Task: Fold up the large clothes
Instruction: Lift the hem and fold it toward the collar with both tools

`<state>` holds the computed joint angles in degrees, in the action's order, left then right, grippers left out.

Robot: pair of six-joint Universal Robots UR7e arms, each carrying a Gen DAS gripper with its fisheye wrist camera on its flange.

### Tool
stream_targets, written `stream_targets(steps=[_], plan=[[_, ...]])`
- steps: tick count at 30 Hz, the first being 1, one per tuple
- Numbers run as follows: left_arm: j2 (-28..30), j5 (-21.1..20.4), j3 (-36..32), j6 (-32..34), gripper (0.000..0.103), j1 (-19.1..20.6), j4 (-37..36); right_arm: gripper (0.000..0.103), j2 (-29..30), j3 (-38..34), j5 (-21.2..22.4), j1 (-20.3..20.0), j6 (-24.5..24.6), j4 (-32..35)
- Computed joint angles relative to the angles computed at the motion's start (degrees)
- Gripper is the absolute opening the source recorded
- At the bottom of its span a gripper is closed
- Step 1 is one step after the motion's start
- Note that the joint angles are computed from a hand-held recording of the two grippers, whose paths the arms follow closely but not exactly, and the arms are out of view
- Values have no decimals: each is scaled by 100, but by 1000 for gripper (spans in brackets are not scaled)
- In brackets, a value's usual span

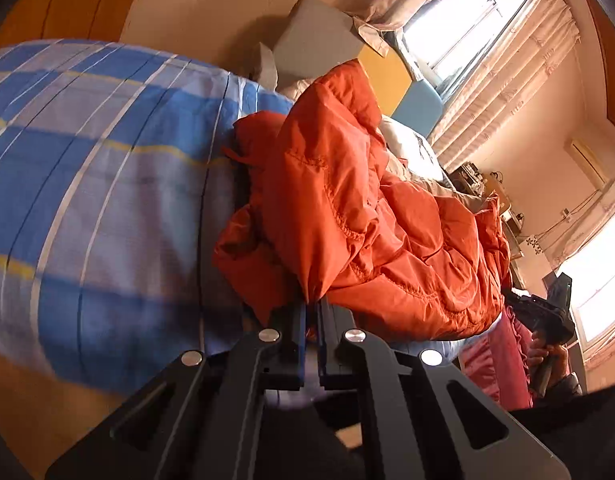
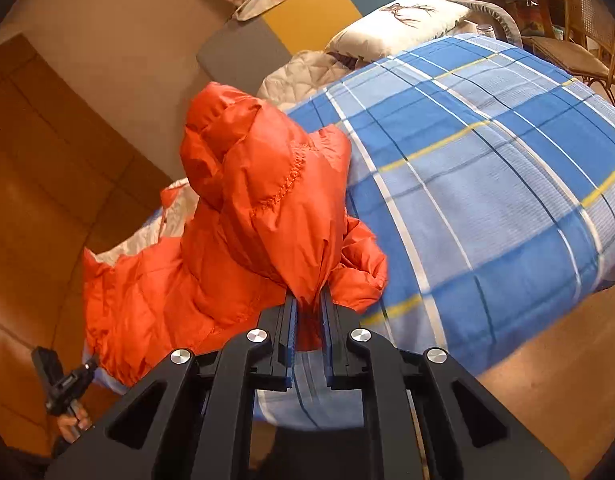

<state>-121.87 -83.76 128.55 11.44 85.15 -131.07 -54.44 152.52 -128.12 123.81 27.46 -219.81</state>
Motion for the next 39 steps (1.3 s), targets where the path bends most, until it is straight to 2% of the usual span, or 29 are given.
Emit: stream_targets(steps=[2,3,5,6,7,8,9,10,14,17,18,20,21,23,24,25,26,27,28,33,39], plan=[[-221,162,74,-44,10,-141,183,11,-82,57,-135,148,104,258],[-386,547,176,-32,14,-382,139,12,-156,54,-209,189,163,480],[-444,804,177,10,59,-591,120,21,-205,-30,-460,244,198,740],[-476,1127,245,51,68,-787,-130,27,-209,-104,-663,302,177,832],[-439,1357,278,171,72,-928,-341,37,-199,-204,-899,374,133,922],[-313,1347,205,310,72,-936,-403,44,-169,-289,-1016,407,37,936],[-198,1472,180,390,72,-999,-571,59,-105,-415,-1176,446,-110,916],[-122,1535,172,470,72,-1031,-712,65,-14,-564,-1293,448,-329,832],[540,1447,-81,886,73,-1011,-1111,65,191,-1057,-1245,363,-1133,764],[948,1418,-243,980,71,-1004,-1257,65,323,-1481,-1102,160,-1613,988],[1101,1437,-300,992,70,-991,-1321,68,371,-1595,-1152,115,-1713,1080],[1218,1450,-336,986,60,-1066,-1270,69,456,-1802,-1159,22,-1897,1290],[1300,1579,-323,1042,59,-1113,-1365,69,520,-1899,-1161,-29,-1974,1363],[1337,1608,-335,1043,45,-1166,-1285,68,652,-2072,-1269,-88,-2077,1522],[1363,1733,-303,1088,40,-1210,-1357,55,675,-2111,-1221,-127,-2189,1600],[1344,1812,-259,1110,25,-1253,-1377,38,688,-2172,-1252,-141,-2211,1800],[1342,1812,-250,1142,17,-1259,-1375,32,730,-2235,-1344,-128,-2239,1911],[1326,1883,-205,1194,15,-1296,-1483,14,776,-2297,-1499,-85,-2302,1984],[1308,1924,-182,1212,10,-1327,-1547,2,791,-2341,-1618,-34,-2322,2019],[1127,1640,-240,1077,6,-1325,-1894,1,654,-2404,-1860,204,-2554,1643],[1340,1686,-443,1067,4,-1457,-2264,1,696,-2726,-2114,298,-3095,1028]])
